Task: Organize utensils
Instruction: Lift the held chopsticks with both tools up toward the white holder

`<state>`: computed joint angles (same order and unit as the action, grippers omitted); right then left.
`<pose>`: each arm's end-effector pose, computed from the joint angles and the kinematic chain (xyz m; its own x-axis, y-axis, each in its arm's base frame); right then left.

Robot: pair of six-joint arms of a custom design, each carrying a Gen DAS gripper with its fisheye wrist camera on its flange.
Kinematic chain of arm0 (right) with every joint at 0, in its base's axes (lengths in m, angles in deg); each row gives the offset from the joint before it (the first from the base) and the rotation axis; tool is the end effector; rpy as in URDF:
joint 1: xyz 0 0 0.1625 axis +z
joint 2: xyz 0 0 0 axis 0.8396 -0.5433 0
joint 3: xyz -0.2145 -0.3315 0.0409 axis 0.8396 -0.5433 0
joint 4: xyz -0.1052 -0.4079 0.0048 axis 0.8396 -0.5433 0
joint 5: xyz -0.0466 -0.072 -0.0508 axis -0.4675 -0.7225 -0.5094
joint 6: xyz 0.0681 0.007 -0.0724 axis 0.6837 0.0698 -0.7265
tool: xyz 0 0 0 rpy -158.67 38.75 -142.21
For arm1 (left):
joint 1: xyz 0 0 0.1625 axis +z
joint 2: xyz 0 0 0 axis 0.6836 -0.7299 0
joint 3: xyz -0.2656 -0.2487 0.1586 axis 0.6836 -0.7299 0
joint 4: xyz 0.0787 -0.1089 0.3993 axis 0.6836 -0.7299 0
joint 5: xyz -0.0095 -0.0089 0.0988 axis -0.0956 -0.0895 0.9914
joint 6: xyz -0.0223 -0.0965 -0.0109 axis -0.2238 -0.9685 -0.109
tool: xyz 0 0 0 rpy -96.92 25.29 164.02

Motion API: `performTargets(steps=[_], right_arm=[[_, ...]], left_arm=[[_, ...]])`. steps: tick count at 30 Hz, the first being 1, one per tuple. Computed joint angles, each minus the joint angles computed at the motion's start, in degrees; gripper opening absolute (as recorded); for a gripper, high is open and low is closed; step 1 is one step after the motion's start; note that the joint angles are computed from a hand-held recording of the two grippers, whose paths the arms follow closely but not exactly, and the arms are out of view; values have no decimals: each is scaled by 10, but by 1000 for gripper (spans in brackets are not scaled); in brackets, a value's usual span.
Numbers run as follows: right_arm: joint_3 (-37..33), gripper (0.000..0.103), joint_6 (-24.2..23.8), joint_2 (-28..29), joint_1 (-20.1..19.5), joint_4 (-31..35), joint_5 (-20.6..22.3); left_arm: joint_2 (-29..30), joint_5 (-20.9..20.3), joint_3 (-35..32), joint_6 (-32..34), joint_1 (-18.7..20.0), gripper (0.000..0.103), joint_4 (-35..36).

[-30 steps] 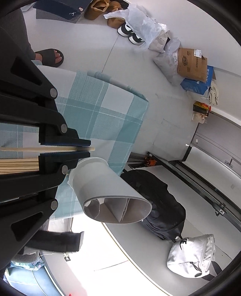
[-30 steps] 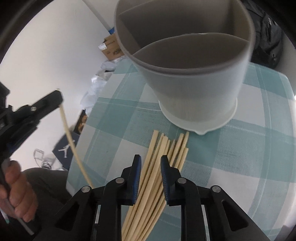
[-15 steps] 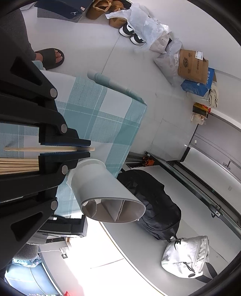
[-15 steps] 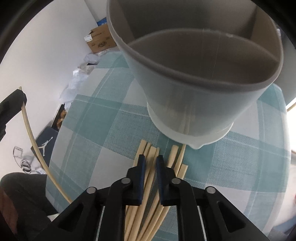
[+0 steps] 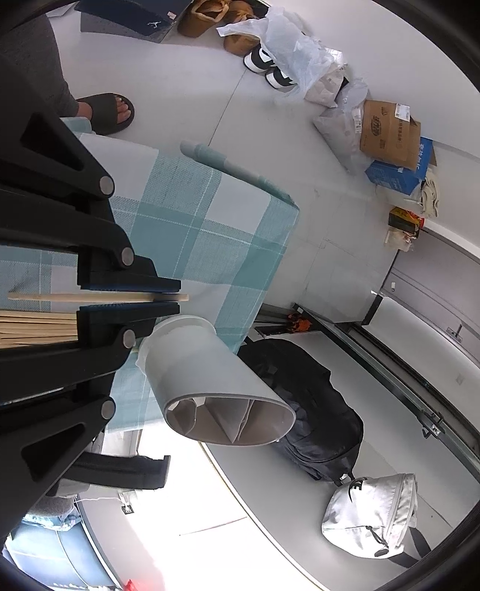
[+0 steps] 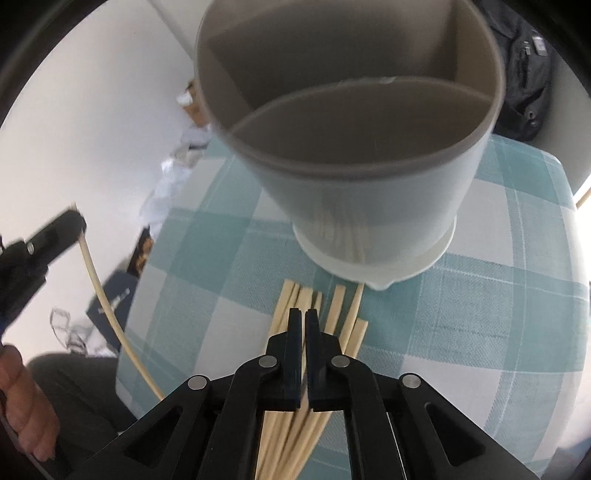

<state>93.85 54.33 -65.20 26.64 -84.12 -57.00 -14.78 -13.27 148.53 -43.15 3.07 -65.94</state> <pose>0.0246 -0.6164 0.3104 -0.8725 -0.0172 0.4883 -0.1775 0.9423 -0.2839 -0.3689 -0.6272 0.0552 -0.9340 0.2830 -0.2181 0.3465 0.8660 -0.3605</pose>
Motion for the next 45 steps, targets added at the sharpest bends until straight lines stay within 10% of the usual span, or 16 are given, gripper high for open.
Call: performTargets(steps=[10, 25, 32, 45], right_arm=[[-50, 8, -17, 76, 33, 7, -97], [-62, 5, -16, 92, 38, -15, -123], [-11, 4, 1, 34, 13, -76, -8], [148, 3, -114, -89, 3, -318, 166]], left_arm=[[2, 2, -3, -4, -1, 1, 5], [2, 7, -4, -5, -2, 1, 7], [0, 19, 0, 17, -13, 1, -3], [-4, 26, 7, 70, -45, 1, -1]])
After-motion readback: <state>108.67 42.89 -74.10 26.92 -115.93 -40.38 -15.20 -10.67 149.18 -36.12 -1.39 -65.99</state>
